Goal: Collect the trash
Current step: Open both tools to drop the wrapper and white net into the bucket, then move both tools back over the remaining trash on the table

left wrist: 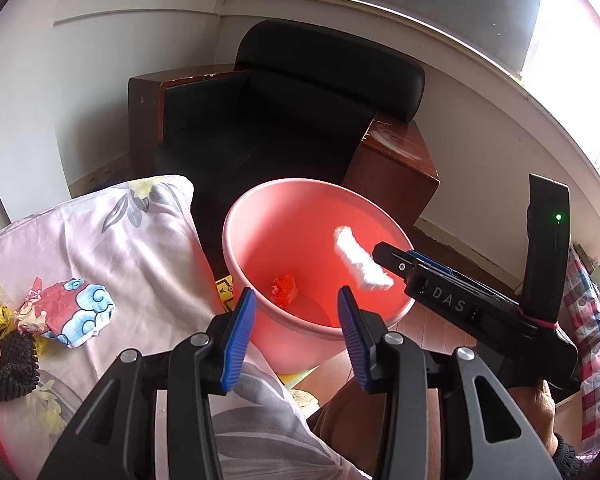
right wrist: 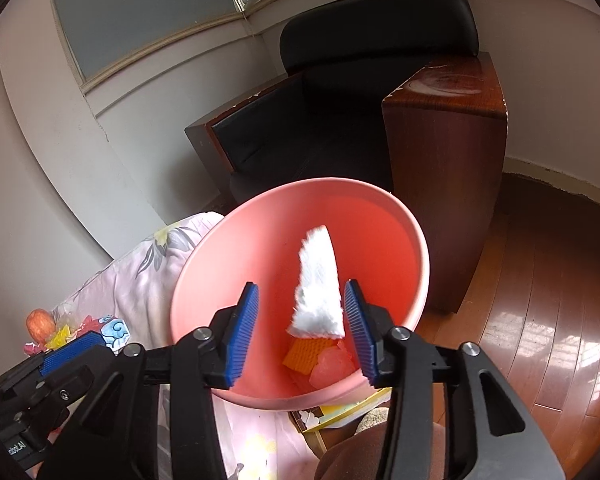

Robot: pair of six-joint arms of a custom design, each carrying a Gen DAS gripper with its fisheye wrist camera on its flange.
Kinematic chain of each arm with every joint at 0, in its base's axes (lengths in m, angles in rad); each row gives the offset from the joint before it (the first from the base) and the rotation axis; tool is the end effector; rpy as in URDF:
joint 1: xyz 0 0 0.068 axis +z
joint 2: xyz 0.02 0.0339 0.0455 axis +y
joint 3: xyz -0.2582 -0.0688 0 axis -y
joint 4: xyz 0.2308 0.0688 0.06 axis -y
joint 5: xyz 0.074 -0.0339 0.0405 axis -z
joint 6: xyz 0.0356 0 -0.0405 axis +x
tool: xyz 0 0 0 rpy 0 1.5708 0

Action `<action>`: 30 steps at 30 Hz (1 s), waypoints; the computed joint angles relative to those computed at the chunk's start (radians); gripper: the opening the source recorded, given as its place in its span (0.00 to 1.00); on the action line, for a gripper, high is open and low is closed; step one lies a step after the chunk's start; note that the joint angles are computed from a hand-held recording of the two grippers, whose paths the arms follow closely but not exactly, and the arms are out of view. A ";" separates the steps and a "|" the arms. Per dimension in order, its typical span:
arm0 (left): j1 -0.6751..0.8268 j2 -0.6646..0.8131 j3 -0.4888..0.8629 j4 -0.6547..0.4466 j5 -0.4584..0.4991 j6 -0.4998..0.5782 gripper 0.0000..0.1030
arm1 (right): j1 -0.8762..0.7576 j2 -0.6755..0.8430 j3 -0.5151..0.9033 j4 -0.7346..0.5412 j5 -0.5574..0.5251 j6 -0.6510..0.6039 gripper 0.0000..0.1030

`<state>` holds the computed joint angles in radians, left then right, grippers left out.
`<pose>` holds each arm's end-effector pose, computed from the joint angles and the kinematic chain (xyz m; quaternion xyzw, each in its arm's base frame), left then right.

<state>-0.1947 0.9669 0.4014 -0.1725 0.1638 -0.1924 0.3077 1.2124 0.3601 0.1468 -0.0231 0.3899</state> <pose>0.1766 -0.0407 0.1796 0.0341 0.9114 -0.1510 0.3812 0.1998 0.0644 0.1500 0.0325 0.9072 0.1531 0.3904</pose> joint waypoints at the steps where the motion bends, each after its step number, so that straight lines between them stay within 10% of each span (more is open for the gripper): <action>1: 0.008 -0.013 -0.001 -0.010 0.004 0.000 0.41 | 0.003 -0.004 0.000 -0.004 0.005 -0.002 0.45; 19: 0.272 -0.275 -0.011 -0.219 0.134 0.101 0.44 | 0.308 -0.248 -0.012 -0.160 0.308 -0.001 0.45; 30: 0.749 -0.402 0.003 -0.415 0.374 0.388 0.45 | 0.600 -0.193 0.061 -0.165 0.467 0.027 0.45</action>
